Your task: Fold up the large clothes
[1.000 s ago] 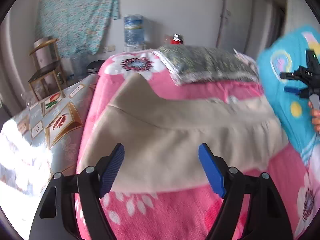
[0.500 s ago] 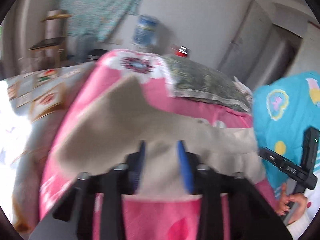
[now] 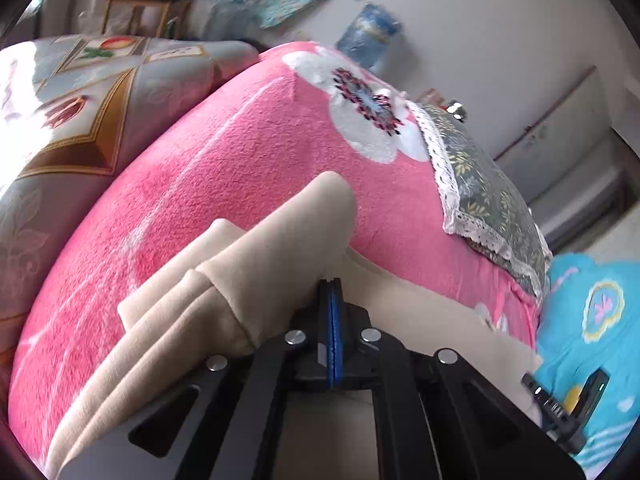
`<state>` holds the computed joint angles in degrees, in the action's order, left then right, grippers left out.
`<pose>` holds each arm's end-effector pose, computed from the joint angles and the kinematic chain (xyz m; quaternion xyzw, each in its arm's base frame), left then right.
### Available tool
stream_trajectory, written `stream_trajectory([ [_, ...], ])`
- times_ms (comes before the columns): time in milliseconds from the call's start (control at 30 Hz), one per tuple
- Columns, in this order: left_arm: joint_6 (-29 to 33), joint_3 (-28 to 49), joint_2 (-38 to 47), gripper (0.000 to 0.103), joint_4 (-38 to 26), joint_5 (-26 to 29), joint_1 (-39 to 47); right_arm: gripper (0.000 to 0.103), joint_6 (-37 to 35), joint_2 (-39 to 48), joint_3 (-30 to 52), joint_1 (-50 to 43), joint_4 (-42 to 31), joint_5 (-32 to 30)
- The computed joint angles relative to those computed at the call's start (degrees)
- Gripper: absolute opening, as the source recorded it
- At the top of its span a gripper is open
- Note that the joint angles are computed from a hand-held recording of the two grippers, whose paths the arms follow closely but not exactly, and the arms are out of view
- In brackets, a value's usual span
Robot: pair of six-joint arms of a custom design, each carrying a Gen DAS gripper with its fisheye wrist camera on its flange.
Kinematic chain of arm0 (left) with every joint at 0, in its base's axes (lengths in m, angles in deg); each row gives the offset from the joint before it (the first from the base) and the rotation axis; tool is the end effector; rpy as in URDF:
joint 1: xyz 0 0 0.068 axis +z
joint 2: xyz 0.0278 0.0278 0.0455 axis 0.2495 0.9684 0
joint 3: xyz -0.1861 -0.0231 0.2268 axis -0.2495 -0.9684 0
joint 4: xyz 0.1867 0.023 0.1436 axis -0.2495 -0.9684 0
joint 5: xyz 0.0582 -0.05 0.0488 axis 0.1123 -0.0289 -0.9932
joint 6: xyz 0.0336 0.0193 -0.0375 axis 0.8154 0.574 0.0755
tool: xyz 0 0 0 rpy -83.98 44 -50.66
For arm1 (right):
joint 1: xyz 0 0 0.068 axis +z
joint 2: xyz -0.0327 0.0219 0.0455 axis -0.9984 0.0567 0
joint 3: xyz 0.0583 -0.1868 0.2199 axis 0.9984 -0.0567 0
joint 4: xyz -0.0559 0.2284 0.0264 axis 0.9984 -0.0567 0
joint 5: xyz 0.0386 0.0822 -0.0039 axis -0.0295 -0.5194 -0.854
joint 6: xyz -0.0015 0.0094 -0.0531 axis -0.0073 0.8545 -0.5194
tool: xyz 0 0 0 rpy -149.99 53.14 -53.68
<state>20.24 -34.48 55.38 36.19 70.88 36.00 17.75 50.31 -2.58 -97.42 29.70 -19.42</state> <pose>0.3067 0.1071 0.1328 -0.2645 0.8777 -0.1701 0.3615 0.2885 -0.0404 0.1445 -0.0114 0.9358 0.1450 0.3210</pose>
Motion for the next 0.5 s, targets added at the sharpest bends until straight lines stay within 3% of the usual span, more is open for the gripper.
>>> stream_trajectory([
  [67, 0.40, -0.19, -0.93, 0.004, -0.23, -0.92, -0.65, 0.041, 0.12, -3.06, 0.45, 1.79, -2.90, 4.84],
  [100, -0.11, -1.01, -3.79, 0.003, -1.40, -4.34, -2.29, 0.031, 1.48, -6.03, -0.97, 4.34, -2.03, 11.00],
  [133, -0.69, -2.39, -6.88, 0.003, -1.66, -8.84, -4.34, 0.036, 1.67, -11.88, -4.57, 7.56, 0.18, 18.07],
  [167, -0.64, -5.50, -12.21, 0.002, -0.48, -15.12, -8.00, 0.040, 0.70, -17.00, -8.06, 9.36, 2.39, 18.77],
  [200, 0.05, -6.90, -14.66, 0.001, 0.49, -15.61, -9.73, 0.046, -1.11, -21.52, -10.69, 9.88, 2.67, 13.68],
  [267, 3.12, -9.35, -17.51, 0.001, 1.75, -5.35, -14.41, 0.058, -6.11, -26.01, -11.85, 12.06, -5.00, -1.34],
  [300, 3.83, -9.76, -16.21, 0.002, 1.51, 1.43, -16.39, 0.067, -8.04, -25.35, -11.71, 14.74, -8.39, -3.86],
  [367, 3.52, -10.98, -12.83, 0.002, 1.07, 4.97, -20.26, 0.069, -8.12, -22.38, -14.03, 20.62, -8.63, -2.57],
  [400, 2.88, -12.29, -11.84, 0.002, 2.33, 3.88, -21.13, 0.069, -6.98, -21.08, -17.11, 21.41, -4.11, -1.04],
  [433, 1.46, -14.70, -10.20, 0.002, 6.16, 5.44, -19.79, 0.069, -7.50, -20.18, -18.45, 19.33, -1.96, -3.65],
  [467, 0.22, -16.67, -7.93, 0.003, 10.92, 10.55, -16.33, 0.068, -8.53, -19.30, -18.75, 15.95, -1.47, -7.61],
  [500, -2.59, -18.38, -4.40, 0.003, 16.08, 17.93, -10.19, 0.058, -9.65, -18.19, -17.72, 12.04, -3.15, -11.39],
])
